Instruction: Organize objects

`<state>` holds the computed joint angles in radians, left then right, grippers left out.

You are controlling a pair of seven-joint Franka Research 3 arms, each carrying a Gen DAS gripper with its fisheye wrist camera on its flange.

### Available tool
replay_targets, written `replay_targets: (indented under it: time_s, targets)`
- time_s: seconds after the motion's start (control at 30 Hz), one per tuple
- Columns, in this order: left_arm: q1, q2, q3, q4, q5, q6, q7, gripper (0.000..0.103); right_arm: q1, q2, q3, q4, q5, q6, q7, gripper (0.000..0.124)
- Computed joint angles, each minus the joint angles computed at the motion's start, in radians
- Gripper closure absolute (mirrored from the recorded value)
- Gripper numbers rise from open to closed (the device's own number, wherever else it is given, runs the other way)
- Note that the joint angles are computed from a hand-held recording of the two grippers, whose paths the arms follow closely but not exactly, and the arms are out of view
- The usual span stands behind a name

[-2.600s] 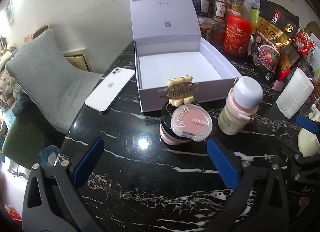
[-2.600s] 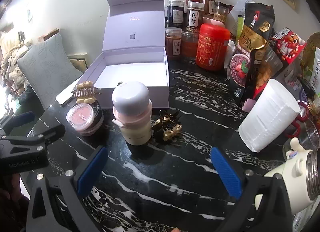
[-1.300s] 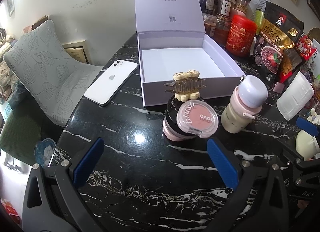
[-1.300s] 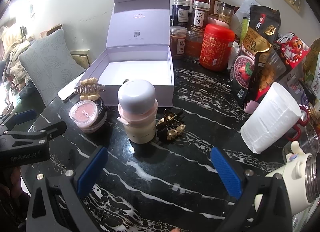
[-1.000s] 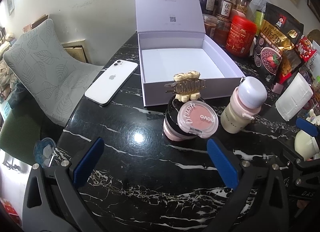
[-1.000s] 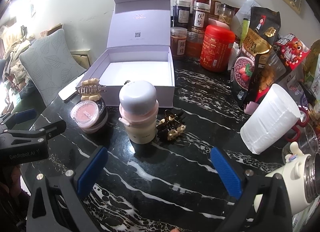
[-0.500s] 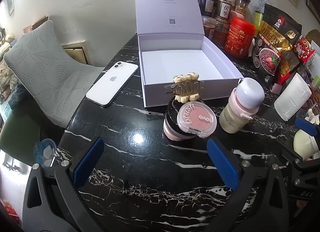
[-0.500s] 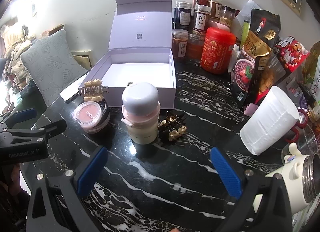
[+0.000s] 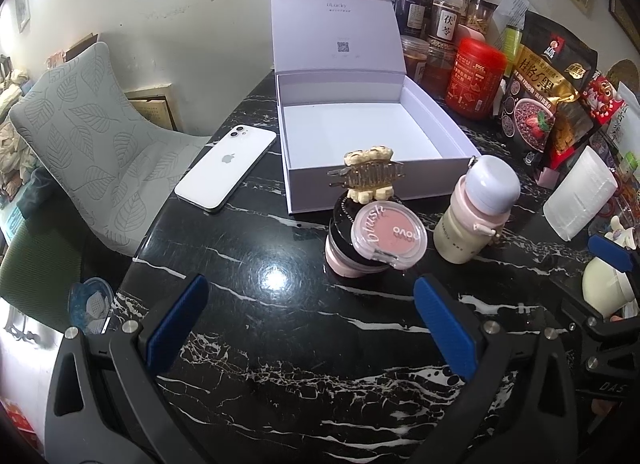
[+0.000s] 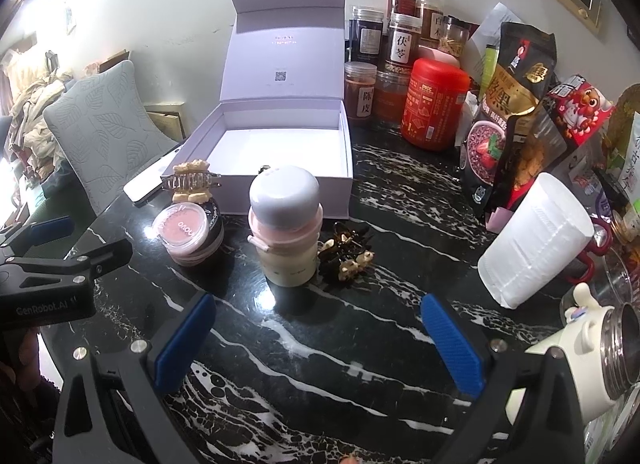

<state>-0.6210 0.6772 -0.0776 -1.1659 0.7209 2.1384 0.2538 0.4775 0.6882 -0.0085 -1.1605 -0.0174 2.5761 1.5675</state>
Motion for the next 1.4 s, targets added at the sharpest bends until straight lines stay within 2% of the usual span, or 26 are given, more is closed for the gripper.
replay_targets:
  time_s: [0.57, 0.8, 1.1, 1.4]
  targets:
    - [-0.016, -0.05, -0.012, -0.063, 0.047, 0.022, -0.037, 0.0, 0.008, -0.12, 0.001, -0.194, -0.007, 0.122, 0.017, 0.021]
    - [-0.004, -0.045, -0.018, -0.065, 0.038, 0.048, -0.033, 0.0, 0.011, -0.129, -0.001, -0.222, -0.009, 0.162, 0.03, 0.021]
    - [0.005, -0.004, -0.007, -0.018, 0.018, 0.069, 0.016, 0.0, -0.003, -0.084, 0.016, -0.171, 0.023, 0.174, 0.01, 0.021]
    - [0.019, 0.077, 0.008, 0.095, -0.039, 0.071, 0.089, 0.0, -0.019, 0.022, 0.029, -0.005, 0.069, 0.101, -0.021, 0.021]
